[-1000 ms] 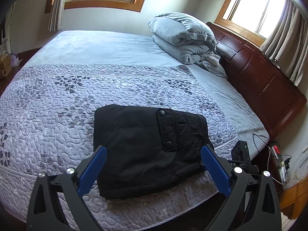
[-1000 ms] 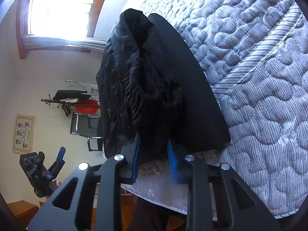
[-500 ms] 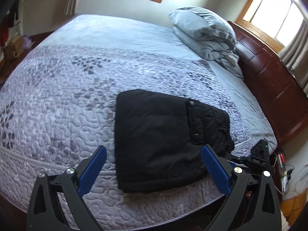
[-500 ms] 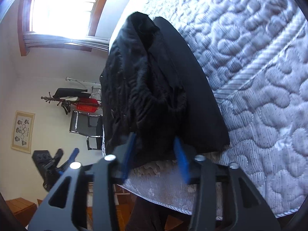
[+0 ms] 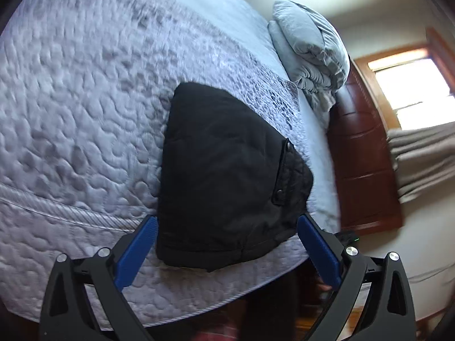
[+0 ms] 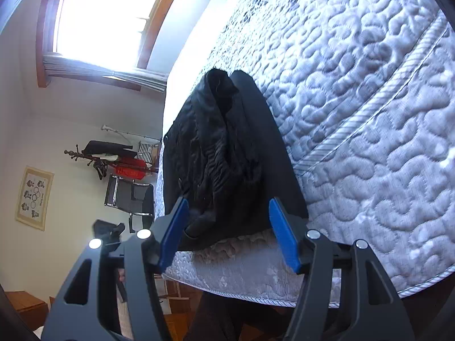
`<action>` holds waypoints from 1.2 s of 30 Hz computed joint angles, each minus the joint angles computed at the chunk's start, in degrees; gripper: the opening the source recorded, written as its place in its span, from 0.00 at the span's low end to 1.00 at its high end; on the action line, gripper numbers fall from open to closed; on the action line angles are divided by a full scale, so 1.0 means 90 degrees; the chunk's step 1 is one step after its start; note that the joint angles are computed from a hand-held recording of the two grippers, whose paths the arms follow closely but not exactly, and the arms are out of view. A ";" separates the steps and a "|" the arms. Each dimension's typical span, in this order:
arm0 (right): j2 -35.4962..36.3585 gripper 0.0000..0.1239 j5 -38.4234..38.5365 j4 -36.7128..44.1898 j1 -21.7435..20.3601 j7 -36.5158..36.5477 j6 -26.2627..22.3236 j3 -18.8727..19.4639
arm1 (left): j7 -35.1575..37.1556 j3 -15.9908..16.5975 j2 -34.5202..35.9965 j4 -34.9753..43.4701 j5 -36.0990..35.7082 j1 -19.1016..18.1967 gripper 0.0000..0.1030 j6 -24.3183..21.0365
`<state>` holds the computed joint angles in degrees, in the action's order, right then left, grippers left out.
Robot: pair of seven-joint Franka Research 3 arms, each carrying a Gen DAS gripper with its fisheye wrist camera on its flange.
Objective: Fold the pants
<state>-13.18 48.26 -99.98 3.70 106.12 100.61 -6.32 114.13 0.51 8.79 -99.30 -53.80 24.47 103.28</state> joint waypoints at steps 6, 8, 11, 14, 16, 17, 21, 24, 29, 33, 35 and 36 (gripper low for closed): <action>0.0310 0.64 0.0297 0.0260 -0.0065 -0.0336 -0.0247 -0.0131 | -0.0259 -0.0298 0.1468 0.1175 -0.0754 0.0553 0.96 -0.1472; 0.0428 0.64 0.0466 0.0331 -0.0114 -0.0411 -0.0284 -0.0146 | -0.0338 -0.0419 0.1783 0.1489 -0.0480 0.0584 0.96 -0.1437; 0.0598 0.67 0.0734 0.0375 -0.0202 -0.0541 -0.0357 -0.0163 | -0.0343 -0.0669 0.2249 0.1953 -0.0300 0.0733 0.96 -0.1691; 0.0803 0.67 0.0788 0.0530 -0.0290 -0.0637 -0.0507 -0.0132 | -0.0354 -0.0879 0.2616 0.2355 -0.0109 0.0806 0.96 -0.1830; 0.0933 0.67 0.0737 0.0644 -0.0342 -0.0648 -0.0603 -0.0090 | -0.0345 -0.1005 0.2826 0.2603 0.0002 0.0847 0.96 -0.1925; 0.0981 0.67 0.0752 0.0671 -0.0363 -0.0660 -0.0625 -0.0068 | -0.0334 -0.1075 0.2926 0.2716 0.0015 0.0878 0.96 -0.1986; 0.1115 0.67 0.0825 0.0700 -0.0430 -0.0717 -0.0666 0.0008 | -0.0278 -0.1323 0.3338 0.3212 0.0032 0.0975 0.96 -0.2228; 0.1164 0.68 0.0905 0.0647 -0.0471 -0.0771 -0.0654 0.0036 | -0.0424 -0.1478 0.3671 0.3659 0.0057 0.1035 0.96 -0.2436; 0.1311 0.68 0.0907 0.0704 -0.0540 -0.0808 -0.0753 0.0064 | -0.0539 -0.1730 0.4068 0.4202 0.0096 0.1120 0.96 -0.2780; 0.1410 0.69 0.0946 0.0743 -0.0592 -0.0849 -0.0756 0.0086 | -0.0578 -0.1813 0.4227 0.4459 0.0284 0.1076 0.96 -0.2908; 0.1461 0.69 0.0988 0.0761 -0.0615 -0.0899 -0.0766 0.0100 | -0.0621 -0.1851 0.4312 0.4598 0.0365 0.1036 0.96 -0.2971; 0.1502 0.69 0.1005 0.0791 -0.0623 -0.0938 -0.0781 0.0109 | -0.0638 -0.1870 0.4329 0.4614 0.0378 0.1028 0.96 -0.2972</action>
